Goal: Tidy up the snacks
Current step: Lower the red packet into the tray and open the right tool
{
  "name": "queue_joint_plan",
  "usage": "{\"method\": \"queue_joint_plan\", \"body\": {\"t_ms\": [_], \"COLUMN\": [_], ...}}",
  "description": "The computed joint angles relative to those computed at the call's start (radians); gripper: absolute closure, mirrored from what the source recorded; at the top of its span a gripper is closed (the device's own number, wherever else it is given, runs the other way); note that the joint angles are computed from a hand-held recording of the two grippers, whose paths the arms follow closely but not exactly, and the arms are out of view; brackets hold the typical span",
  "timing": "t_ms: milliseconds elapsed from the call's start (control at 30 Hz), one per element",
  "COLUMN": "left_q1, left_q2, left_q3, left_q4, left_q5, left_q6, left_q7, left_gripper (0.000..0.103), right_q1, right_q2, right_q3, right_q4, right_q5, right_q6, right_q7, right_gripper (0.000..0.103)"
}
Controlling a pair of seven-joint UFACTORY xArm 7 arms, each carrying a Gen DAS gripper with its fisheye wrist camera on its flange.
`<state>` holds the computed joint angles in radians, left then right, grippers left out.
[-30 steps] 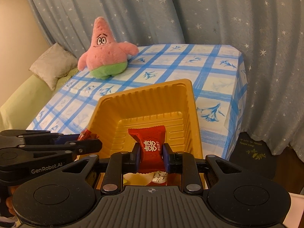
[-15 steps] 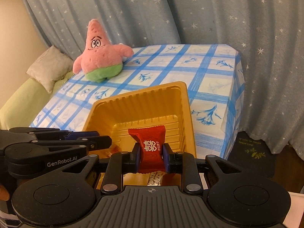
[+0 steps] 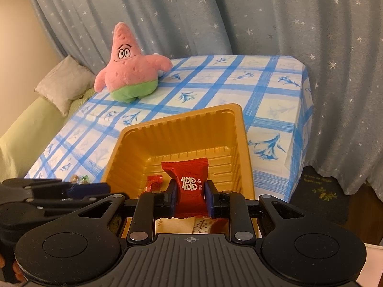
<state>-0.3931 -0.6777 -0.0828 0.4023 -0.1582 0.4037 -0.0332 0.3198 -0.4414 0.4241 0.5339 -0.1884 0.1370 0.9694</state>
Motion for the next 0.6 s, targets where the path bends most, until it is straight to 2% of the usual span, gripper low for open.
{"method": "queue_joint_plan", "body": {"t_ms": [100,200,300,367,433,600], "left_q1": [0.013,0.023,0.033,0.039,0.043,0.052], "left_q2": [-0.024,-0.045,-0.068,-0.087,-0.111,-0.188], "left_q3": [-0.006,-0.012,-0.019,-0.024,-0.028,-0.049], "left_q4": [-0.008,-0.016,-0.023,-0.028,-0.035,-0.053], "left_q5": [0.007,0.015,0.024,0.030,0.035,0.051], "left_q6": [0.013,0.019,0.033,0.046,0.061,0.118], "left_q7": [-0.013,-0.027,-0.046,-0.060,-0.074,-0.122], "left_gripper": [0.071,0.069,0.068,0.067,0.065,0.060], "right_q1": [-0.020,-0.088,-0.093,-0.085,-0.072,0.032], "right_q2": [0.015,0.016,0.016,0.004,-0.017,-0.068], "right_q3": [0.017,0.072,0.070,0.066,0.060,-0.004], "right_q4": [0.011,0.005,-0.004,-0.008,-0.017,-0.046], "right_q5": [-0.014,-0.042,-0.025,-0.016,-0.010,0.036], "right_q6": [-0.011,-0.073,-0.109,-0.100,-0.092,-0.045], "right_q7": [0.010,0.066,0.082,0.081,0.075,0.034], "right_gripper": [0.078,0.078,0.076,0.066,0.051,0.044]}}
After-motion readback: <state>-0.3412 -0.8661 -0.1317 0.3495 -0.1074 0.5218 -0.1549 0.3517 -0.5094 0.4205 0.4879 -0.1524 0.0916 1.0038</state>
